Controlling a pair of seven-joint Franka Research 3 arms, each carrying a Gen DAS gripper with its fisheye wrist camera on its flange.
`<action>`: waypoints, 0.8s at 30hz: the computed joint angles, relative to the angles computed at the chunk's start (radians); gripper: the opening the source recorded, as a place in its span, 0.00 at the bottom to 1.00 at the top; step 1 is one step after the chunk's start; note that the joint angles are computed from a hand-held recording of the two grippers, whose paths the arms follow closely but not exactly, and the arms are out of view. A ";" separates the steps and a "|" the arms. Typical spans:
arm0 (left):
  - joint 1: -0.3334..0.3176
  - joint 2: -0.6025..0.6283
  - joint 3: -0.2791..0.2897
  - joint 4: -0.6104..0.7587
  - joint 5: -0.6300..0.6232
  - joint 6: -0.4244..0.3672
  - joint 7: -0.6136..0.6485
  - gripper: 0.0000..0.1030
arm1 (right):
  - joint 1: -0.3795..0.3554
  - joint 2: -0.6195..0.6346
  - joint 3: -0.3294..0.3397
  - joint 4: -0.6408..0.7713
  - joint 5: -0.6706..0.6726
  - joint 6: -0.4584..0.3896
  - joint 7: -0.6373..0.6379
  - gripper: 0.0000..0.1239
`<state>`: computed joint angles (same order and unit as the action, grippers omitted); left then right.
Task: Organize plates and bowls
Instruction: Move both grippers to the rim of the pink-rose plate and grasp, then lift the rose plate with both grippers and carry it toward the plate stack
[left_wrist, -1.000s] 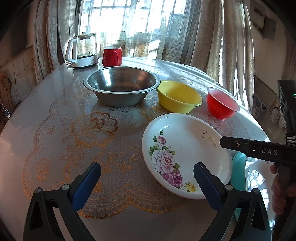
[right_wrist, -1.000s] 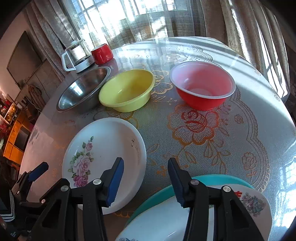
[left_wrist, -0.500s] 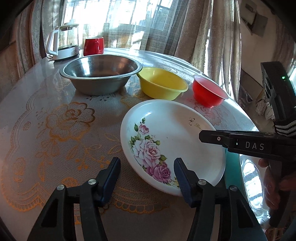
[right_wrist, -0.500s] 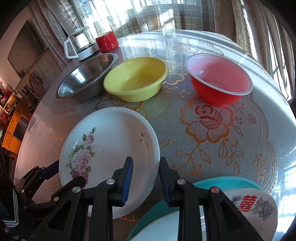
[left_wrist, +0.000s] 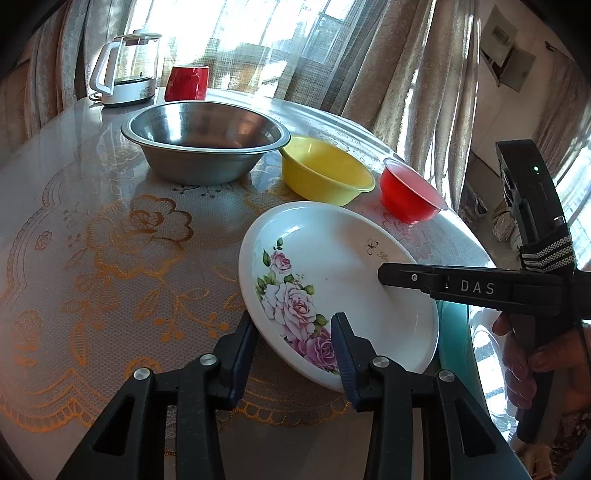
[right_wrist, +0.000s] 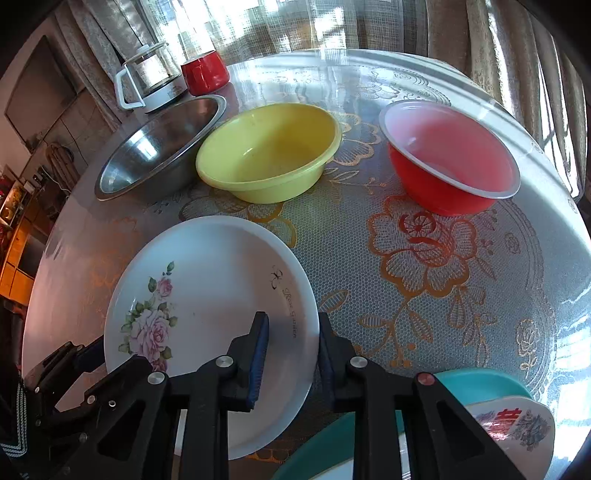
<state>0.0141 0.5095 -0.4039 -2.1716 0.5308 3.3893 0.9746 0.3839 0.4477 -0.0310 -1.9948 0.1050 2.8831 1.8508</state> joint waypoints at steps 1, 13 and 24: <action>-0.005 -0.003 0.008 -0.004 -0.008 0.005 -0.005 0.32 | -0.003 -0.001 0.006 -0.003 0.002 0.005 -0.008 0.18; -0.250 -0.057 0.244 -0.041 -0.192 0.029 0.014 0.22 | 0.026 -0.033 -0.001 -0.078 0.013 0.110 -0.045 0.14; -0.329 -0.086 0.312 -0.091 -0.292 0.053 0.072 0.22 | 0.064 -0.049 -0.020 -0.104 -0.005 0.131 -0.038 0.13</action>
